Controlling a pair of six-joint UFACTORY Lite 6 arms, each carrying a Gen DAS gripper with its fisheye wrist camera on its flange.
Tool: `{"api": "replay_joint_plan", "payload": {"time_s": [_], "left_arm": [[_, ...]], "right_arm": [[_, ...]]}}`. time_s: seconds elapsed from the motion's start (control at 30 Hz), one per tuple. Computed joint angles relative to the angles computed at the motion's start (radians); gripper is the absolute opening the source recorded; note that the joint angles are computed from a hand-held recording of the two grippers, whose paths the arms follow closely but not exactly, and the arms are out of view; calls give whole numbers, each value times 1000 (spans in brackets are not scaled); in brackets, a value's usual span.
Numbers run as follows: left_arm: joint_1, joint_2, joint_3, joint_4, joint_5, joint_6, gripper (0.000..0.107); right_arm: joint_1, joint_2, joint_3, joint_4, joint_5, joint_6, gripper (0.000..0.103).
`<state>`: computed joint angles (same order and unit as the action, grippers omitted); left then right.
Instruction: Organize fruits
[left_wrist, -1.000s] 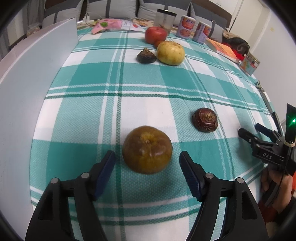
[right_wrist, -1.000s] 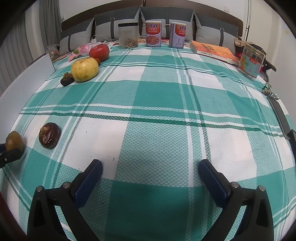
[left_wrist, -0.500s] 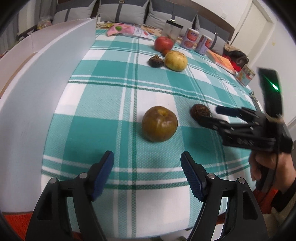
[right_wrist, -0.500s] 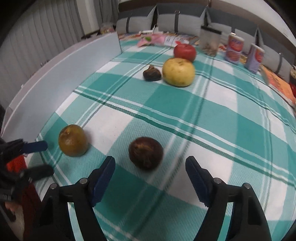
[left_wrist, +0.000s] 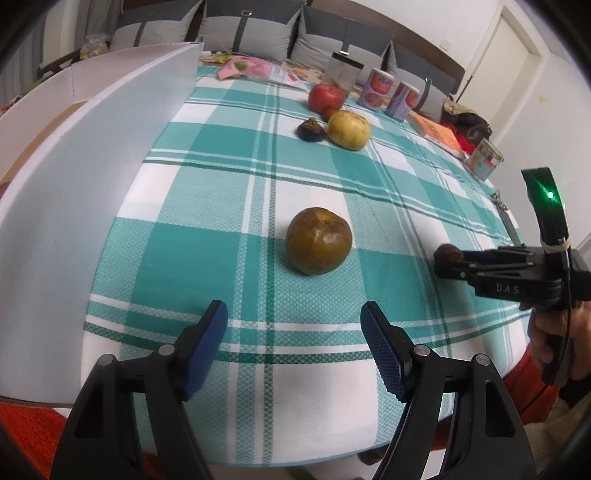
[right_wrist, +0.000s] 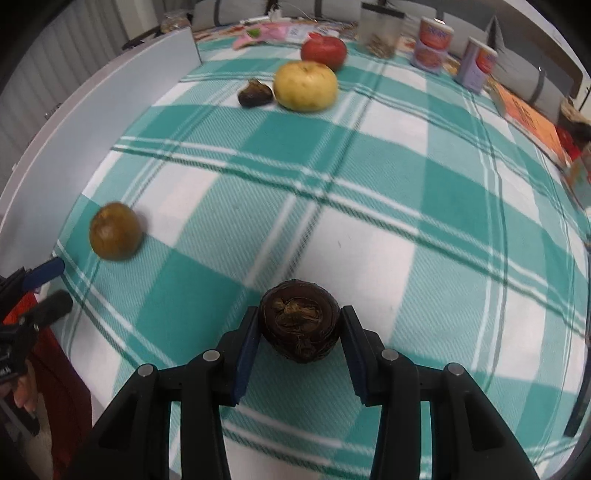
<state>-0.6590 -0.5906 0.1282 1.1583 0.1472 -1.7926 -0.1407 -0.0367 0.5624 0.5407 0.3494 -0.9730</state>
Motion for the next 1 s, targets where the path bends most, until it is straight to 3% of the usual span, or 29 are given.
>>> {"api": "replay_joint_plan", "payload": {"time_s": [0.07, 0.13, 0.2, 0.3, 0.43, 0.57, 0.8, 1.0], "left_arm": [[-33, 26, 8, 92, 20, -109, 77], [-74, 29, 7, 129, 59, -165, 78], [-112, 14, -7, 155, 106, -215, 84], [-148, 30, -24, 292, 154, -383, 84], [-149, 133, 2, 451, 153, -542, 84], [-169, 251, 35, 565, 179, -663, 84], [-290, 385, 79, 571, 289, -695, 96], [-324, 416, 81, 588, 321, -726, 100]], "right_arm": [[-23, -17, -34, 36, -14, -49, 44], [-56, -71, -92, 165, -30, -190, 51], [-112, -166, -169, 357, -18, -380, 77], [-256, -357, -302, 586, 58, -631, 93], [-424, -492, -392, 578, 114, -680, 95], [-428, -394, -385, 488, 16, -631, 95], [-397, -377, -451, 706, -43, -870, 103], [-471, -410, -507, 908, 12, -1129, 103]]}}
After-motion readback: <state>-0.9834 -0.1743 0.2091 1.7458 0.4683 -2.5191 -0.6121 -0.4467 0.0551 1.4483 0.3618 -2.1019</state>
